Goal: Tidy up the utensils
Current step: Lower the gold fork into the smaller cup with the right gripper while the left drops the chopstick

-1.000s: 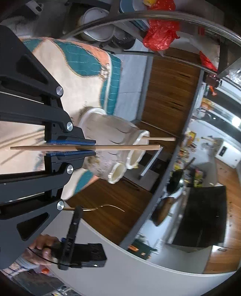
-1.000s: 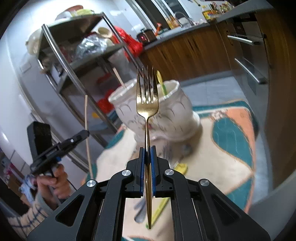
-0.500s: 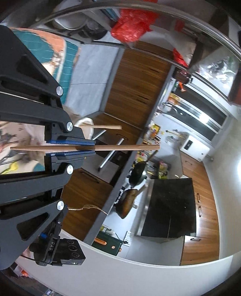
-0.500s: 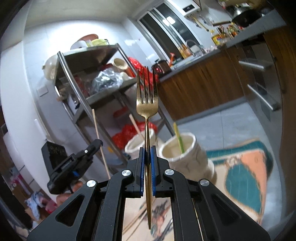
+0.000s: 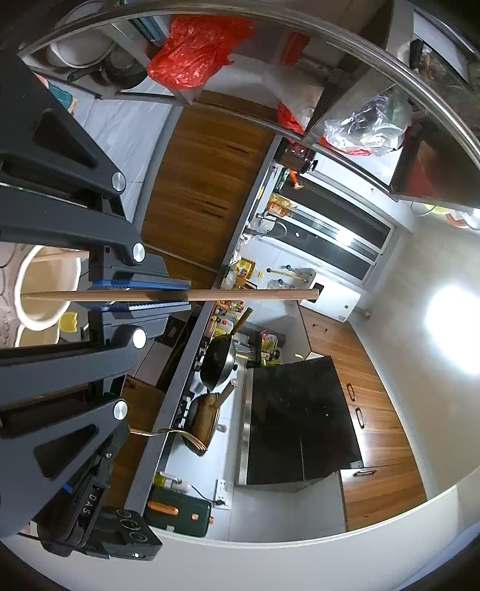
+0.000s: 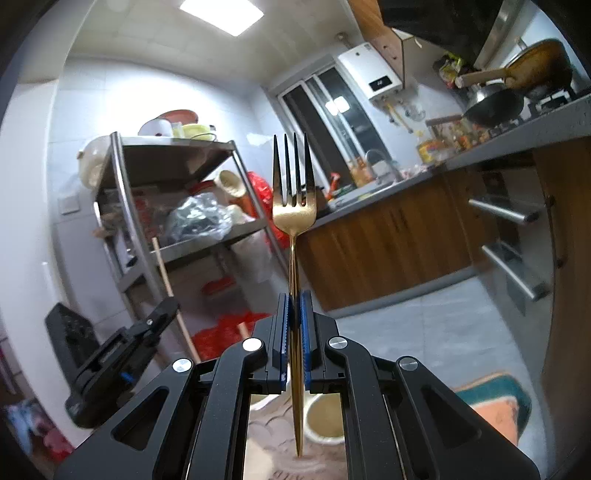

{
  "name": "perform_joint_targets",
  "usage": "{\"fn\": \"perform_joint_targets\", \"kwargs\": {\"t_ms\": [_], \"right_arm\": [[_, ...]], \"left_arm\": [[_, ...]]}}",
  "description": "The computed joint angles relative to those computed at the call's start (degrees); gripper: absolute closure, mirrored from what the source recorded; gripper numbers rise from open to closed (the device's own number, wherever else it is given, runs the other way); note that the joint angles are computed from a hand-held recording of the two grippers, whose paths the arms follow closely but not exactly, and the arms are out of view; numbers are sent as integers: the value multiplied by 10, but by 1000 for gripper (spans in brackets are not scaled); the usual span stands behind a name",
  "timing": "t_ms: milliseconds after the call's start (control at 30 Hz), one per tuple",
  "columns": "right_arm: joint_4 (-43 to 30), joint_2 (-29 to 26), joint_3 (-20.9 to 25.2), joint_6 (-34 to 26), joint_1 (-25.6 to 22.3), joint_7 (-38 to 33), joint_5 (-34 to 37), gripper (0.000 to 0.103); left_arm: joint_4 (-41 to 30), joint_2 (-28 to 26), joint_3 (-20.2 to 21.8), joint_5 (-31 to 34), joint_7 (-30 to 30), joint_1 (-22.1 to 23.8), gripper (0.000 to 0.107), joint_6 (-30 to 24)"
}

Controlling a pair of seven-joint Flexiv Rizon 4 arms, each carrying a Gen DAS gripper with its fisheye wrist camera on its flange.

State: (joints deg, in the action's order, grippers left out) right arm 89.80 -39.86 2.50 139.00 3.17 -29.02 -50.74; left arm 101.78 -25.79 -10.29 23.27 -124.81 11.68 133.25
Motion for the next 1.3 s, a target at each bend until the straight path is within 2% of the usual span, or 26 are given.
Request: {"fn": "perform_joint_targets", "kwargs": {"t_ms": [167, 300, 400, 633, 767, 1067, 1300], "right_arm": [[-15, -10, -4, -33, 20, -32, 45, 96], [-6, -8, -8, -55, 36, -85, 91, 96], [-4, -8, 1, -71, 34, -104, 100, 96], [16, 1, 18, -131, 25, -147, 82, 96], [25, 2, 37, -166, 16, -163, 70, 96], [25, -5, 92, -232, -11, -194, 42, 96], [29, -4, 114, -248, -17, -224, 62, 96]], "left_arm": [[-10, -18, 15, -44, 49, -30, 101, -6], [-17, -33, 18, -69, 82, -43, 101, -10], [-18, -38, 12, -73, 96, -40, 101, -20], [-2, -33, -9, -56, 133, -30, 101, -74], [9, -32, -15, -73, 163, -34, 101, -106], [27, -30, -20, -118, 216, -42, 101, -127], [35, -28, -14, -148, 243, -54, 101, -126]]}}
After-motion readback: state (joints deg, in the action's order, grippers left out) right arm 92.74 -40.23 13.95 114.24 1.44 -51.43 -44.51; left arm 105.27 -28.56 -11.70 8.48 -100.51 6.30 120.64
